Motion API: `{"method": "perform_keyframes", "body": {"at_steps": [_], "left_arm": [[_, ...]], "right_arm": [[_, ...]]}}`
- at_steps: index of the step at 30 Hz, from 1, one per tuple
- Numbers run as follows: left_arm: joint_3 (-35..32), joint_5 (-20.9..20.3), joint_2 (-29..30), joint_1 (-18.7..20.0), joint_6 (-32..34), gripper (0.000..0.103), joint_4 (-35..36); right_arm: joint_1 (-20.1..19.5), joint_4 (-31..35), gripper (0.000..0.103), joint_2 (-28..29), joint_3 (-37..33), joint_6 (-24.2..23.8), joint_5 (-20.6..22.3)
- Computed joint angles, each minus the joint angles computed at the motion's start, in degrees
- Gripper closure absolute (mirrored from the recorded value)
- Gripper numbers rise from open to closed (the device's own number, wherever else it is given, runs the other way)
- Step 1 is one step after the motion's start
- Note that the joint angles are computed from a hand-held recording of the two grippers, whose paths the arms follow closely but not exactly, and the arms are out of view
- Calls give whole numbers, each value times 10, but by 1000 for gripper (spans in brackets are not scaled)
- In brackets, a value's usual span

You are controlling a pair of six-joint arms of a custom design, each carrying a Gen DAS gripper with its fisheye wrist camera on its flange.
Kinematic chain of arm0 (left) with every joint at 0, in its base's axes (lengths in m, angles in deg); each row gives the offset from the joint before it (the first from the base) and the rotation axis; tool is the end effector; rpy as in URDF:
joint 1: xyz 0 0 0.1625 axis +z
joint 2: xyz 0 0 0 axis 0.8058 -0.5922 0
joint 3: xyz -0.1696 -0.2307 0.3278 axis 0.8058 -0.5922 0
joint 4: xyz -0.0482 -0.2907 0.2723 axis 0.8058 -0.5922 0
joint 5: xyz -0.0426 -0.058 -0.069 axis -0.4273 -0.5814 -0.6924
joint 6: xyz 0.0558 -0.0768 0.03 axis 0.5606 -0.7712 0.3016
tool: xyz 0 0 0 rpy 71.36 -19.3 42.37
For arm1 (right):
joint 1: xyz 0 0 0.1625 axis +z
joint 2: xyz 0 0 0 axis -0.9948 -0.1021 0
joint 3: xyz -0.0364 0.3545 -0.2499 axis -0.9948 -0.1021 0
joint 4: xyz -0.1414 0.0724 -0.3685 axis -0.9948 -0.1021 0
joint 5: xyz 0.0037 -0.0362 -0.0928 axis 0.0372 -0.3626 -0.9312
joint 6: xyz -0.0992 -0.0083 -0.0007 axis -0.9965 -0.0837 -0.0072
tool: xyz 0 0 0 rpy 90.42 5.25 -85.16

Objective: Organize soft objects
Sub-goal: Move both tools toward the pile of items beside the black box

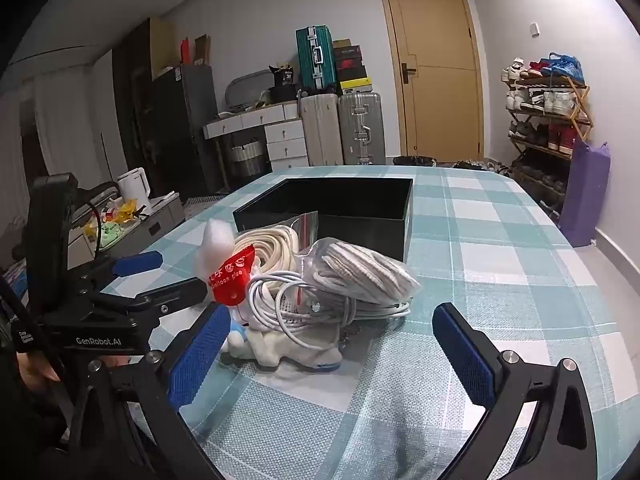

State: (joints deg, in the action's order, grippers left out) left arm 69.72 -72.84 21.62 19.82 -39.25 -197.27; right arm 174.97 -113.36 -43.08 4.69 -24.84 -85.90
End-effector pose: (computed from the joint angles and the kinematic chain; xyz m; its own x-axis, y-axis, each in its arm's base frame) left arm -0.0257 -0.7904 0.1461 -0.7473 -0.1368 -0.6502 0.4859 0.5550 -0.6752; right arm 0.1550 -0.8656 -0.0228 -0.6112 -0.6417 0.4634 -0.7851 0.4170 -0.4580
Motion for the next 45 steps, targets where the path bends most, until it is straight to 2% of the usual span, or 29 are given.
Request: {"method": "perform_keyframes", "body": {"at_steps": [14, 30, 45], "left_arm": [[7, -8, -6, 3, -2, 0, -3], [0, -4, 0, 3, 0, 0, -5], [-3, 0, 0, 2, -4, 0, 2]], "right_arm": [[-2, -9, 0, 1, 0, 8, 1], [-4, 35, 0, 7, -26, 36, 8], [-3, 24, 0, 11, -31, 36, 7]]}}
